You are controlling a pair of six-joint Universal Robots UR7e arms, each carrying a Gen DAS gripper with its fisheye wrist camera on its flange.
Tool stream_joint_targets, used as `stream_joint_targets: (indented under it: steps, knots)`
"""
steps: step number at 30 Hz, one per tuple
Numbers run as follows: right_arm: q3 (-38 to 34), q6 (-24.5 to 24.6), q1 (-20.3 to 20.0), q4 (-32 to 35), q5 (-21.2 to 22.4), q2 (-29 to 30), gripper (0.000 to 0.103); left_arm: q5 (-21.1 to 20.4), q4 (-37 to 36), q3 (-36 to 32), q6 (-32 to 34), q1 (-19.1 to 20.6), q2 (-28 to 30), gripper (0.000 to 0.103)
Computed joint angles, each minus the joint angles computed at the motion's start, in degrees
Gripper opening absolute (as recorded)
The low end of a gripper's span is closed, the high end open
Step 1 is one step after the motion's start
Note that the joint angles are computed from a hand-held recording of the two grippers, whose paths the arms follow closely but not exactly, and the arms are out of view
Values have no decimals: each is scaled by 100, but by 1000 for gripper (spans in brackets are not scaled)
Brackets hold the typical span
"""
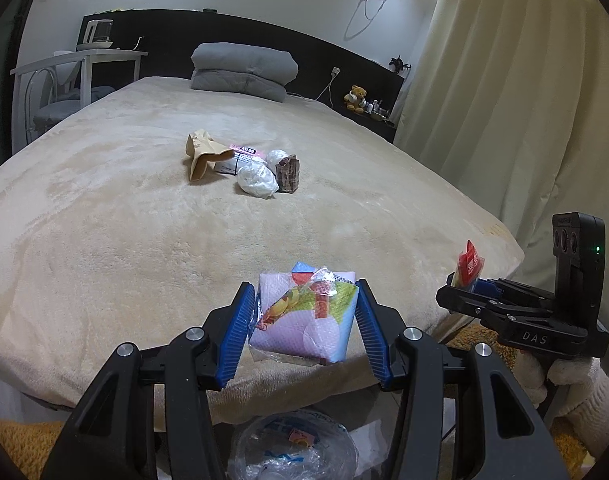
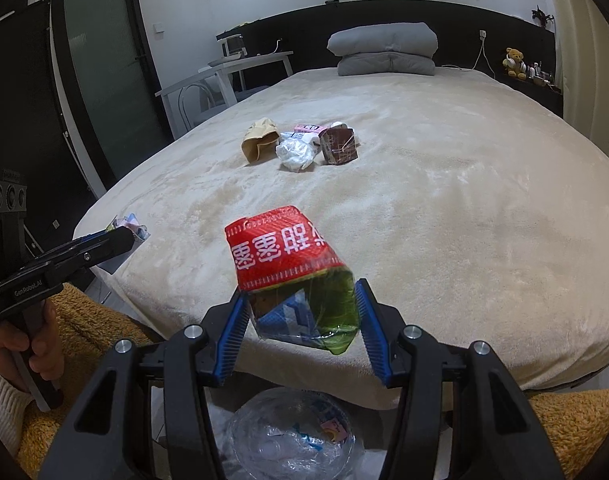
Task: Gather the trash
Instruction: 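Carry the pink wrapper and red-labelled bag down over the floor bin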
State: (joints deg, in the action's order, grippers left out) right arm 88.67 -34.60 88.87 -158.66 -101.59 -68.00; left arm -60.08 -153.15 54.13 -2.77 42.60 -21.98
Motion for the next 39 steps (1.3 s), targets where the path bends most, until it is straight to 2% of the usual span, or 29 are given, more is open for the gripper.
stream_joint_targets:
  steps: [7, 11, 19, 29, 39]
  knots:
    - [291, 93, -85, 188, 44, -192, 52, -34, 4, 394, -278, -61, -122, 50]
    - [391, 184, -123, 399, 73, -260, 52, -208, 55, 589, -428, -84, -173, 50]
    - [515, 208, -145, 679, -76, -281, 52, -386, 518, 676, -815, -85, -132, 50]
    - [336, 564, -258, 1492, -321, -141, 52, -568, 1233, 661, -1379, -1, -59, 50]
    - [-144, 1236, -405, 2627, -626, 227, 52, -823, 2211, 311, -2002, 202, 142, 50]
